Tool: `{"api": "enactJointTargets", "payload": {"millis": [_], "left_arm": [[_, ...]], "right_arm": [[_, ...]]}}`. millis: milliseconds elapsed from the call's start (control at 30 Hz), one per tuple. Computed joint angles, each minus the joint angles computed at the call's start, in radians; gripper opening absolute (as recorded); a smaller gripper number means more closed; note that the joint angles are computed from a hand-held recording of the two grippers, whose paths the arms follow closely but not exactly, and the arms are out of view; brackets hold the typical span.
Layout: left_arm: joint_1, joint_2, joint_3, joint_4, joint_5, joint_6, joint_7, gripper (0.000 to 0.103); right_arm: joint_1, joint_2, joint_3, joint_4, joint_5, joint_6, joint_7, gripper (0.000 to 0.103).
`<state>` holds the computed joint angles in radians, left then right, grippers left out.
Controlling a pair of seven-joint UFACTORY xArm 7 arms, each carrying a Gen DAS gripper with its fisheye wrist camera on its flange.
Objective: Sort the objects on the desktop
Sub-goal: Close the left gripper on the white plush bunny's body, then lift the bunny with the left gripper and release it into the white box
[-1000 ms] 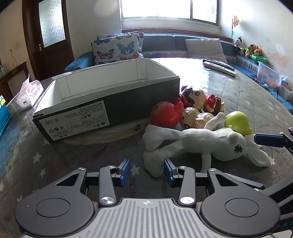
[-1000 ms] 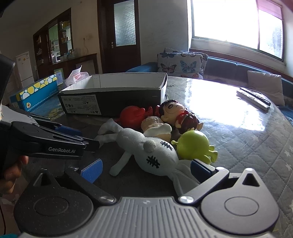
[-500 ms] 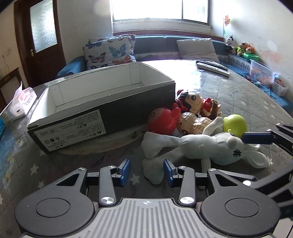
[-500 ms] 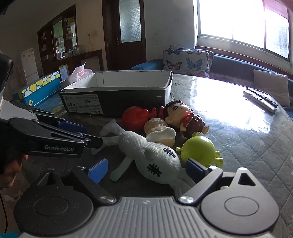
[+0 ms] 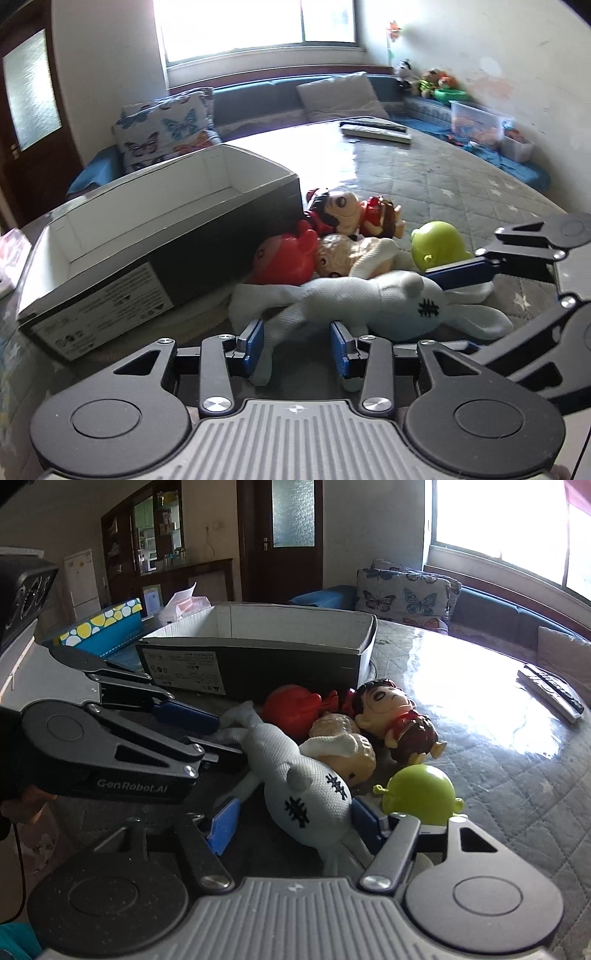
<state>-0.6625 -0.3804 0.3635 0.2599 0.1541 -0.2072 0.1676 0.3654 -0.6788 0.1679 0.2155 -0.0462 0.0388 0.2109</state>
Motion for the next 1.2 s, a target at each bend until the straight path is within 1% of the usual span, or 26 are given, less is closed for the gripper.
{"api": "enactJointTargets", "payload": {"millis": [33, 133, 167, 233, 300, 367, 400, 433, 467, 567, 633, 733, 800, 900, 933, 967, 1000, 1033, 1100, 1200], "left_arm": [[-0.01, 0.005, 0.012, 0.003, 0.004, -0.002, 0.003, 0.042], [-0.092, 0.025, 0.11, 0.023, 0.028, 0.008, 0.017, 0.042], [-0.11, 0.035, 0.129, 0.03, 0.025, 0.008, 0.021, 0.041], [-0.152, 0.046, 0.177, 0.036, 0.025, -0.001, 0.028, 0.041], [-0.233, 0.038, 0.274, 0.038, 0.039, -0.007, 0.032, 0.038], [-0.317, 0.025, 0.372, 0.041, 0.048, -0.014, 0.042, 0.029], [-0.348, 0.02, 0.408, 0.041, 0.047, -0.02, 0.05, 0.027], [-0.373, 0.015, 0.439, 0.042, 0.046, -0.024, 0.059, 0.024], [-0.382, 0.009, 0.453, 0.042, 0.043, -0.024, 0.067, 0.021], [-0.414, -0.029, 0.506, 0.033, 0.04, -0.033, 0.106, 0.021], [-0.421, -0.038, 0.513, 0.034, 0.029, -0.028, 0.138, 0.021], [-0.397, -0.008, 0.47, 0.038, 0.009, -0.034, 0.169, 0.022], [-0.402, 0.008, 0.47, 0.04, 0.017, -0.043, 0.181, 0.022], [-0.465, 0.012, 0.54, 0.054, 0.031, -0.044, 0.167, 0.021], [-0.492, -0.002, 0.573, 0.054, 0.03, -0.042, 0.167, 0.019], [-0.519, -0.021, 0.606, 0.053, 0.026, -0.041, 0.174, 0.015], [-0.535, -0.046, 0.629, 0.052, 0.019, -0.028, 0.186, 0.013], [-0.539, -0.067, 0.638, 0.049, 0.008, -0.018, 0.196, 0.01], [-0.526, -0.103, 0.63, 0.039, -0.016, -0.009, 0.212, 0.007], [-0.473, -0.146, 0.577, 0.02, -0.052, -0.005, 0.233, 0.005]], "right_arm": [[-0.006, 0.007, 0.004, 0.003, -0.002, 0.0, 0.0, 0.062], [-0.028, 0.032, 0.018, 0.013, -0.006, -0.009, 0.011, 0.052], [-0.024, 0.037, 0.01, 0.014, -0.005, -0.013, 0.011, 0.048], [-0.015, 0.044, -0.004, 0.014, 0.0, -0.023, 0.01, 0.048], [-0.018, 0.047, -0.005, 0.014, -0.001, -0.028, 0.009, 0.046], [-0.019, 0.052, -0.004, 0.013, -0.001, -0.04, 0.01, 0.045], [-0.019, 0.053, -0.006, 0.013, 0.0, -0.042, 0.011, 0.045], [-0.017, 0.053, -0.008, 0.013, 0.001, -0.04, 0.01, 0.044], [-0.016, 0.052, -0.009, 0.014, 0.0, -0.038, 0.008, 0.044], [-0.01, 0.044, -0.014, 0.012, 0.002, -0.03, 0.006, 0.044], [-0.011, 0.04, -0.012, 0.012, 0.0, -0.023, 0.003, 0.044], [-0.011, 0.037, -0.011, 0.012, -0.002, -0.017, -0.003, 0.044], [-0.013, 0.037, -0.008, 0.015, -0.004, -0.01, -0.006, 0.044], [-0.017, 0.038, -0.004, 0.013, -0.003, -0.016, -0.003, 0.044], [-0.02, 0.036, 0.0, 0.013, -0.003, -0.014, -0.001, 0.044], [-0.023, 0.033, 0.003, 0.011, -0.003, -0.016, 0.002, 0.043], [-0.023, 0.029, 0.003, 0.01, -0.002, -0.015, 0.004, 0.042], [-0.022, 0.026, 0.003, 0.01, -0.003, -0.011, 0.004, 0.042], [-0.021, 0.016, 0.005, 0.008, -0.004, -0.009, 0.006, 0.042], [-0.015, -0.002, 0.006, 0.009, -0.008, -0.01, 0.002, 0.042]]}}
